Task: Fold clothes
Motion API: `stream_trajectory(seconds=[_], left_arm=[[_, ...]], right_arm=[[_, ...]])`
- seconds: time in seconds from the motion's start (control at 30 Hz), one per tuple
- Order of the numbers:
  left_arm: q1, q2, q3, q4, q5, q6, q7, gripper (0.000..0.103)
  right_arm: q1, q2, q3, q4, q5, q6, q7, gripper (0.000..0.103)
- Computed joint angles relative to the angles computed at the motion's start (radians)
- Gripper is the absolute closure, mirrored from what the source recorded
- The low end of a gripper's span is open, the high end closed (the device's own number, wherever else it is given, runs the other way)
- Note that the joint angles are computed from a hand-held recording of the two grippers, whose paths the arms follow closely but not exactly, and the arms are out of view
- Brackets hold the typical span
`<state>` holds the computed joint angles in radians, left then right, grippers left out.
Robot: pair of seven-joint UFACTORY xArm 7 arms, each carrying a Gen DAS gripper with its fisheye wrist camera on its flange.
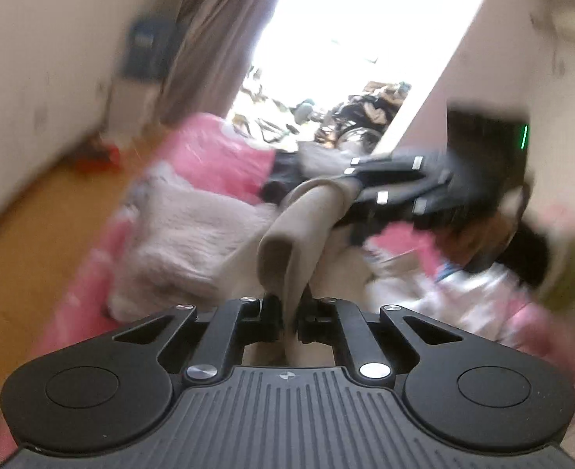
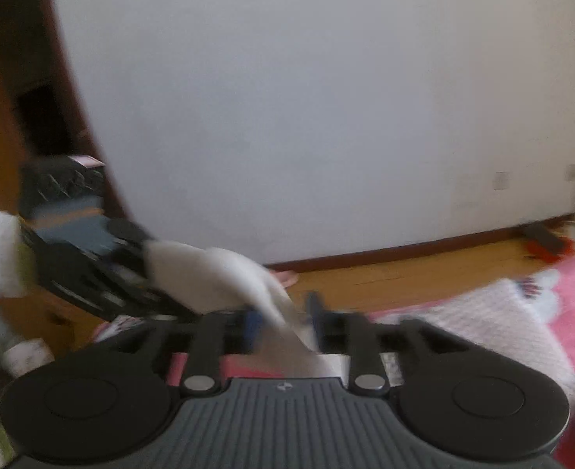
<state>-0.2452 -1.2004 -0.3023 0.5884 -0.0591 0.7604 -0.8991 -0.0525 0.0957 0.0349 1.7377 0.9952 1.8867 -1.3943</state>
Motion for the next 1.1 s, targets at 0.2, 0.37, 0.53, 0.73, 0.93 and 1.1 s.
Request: stream_trajectory(seconds=[0.2,0.37,0.53,0.73,0.93,1.1], left_arm=[[0.049,0.017,0.097,0.045,-0.098,-0.106,-0.11,0.098],[0.104,0.109,0.086,0.086,-0.053,-0.134,-0.103,0.098],[0.177,0.1,0.132,0.109,0.029,-0.027,-0.046,0.098],[0.26,0.034,0.166,0.013,0.145,0.252,0.094,0.09],[0.414,-0.071,0.164,-0.196,0.163,0.42,-0.073,0.085],[0.36,-0.127,0.058,-0.214,0.14,0.408,-0.217,0.079]], right_arm=[[-0.075,-0.039,-0.069,-0.115,0.127,-0.144,0.179,0.036],[-0.155,-0.102,-0.142,-0.234,0.06,-0.176,0.213,0.036],[-0.236,-0.163,-0.225,-0.297,-0.076,-0.131,0.218,0.036],[-0.304,-0.144,-0.27,-0.296,-0.152,-0.106,0.289,0.035],[-0.322,-0.162,-0.26,-0.362,-0.202,-0.159,0.338,0.035],[-0.342,-0.183,-0.279,-0.4,-0.269,-0.212,0.364,0.035]])
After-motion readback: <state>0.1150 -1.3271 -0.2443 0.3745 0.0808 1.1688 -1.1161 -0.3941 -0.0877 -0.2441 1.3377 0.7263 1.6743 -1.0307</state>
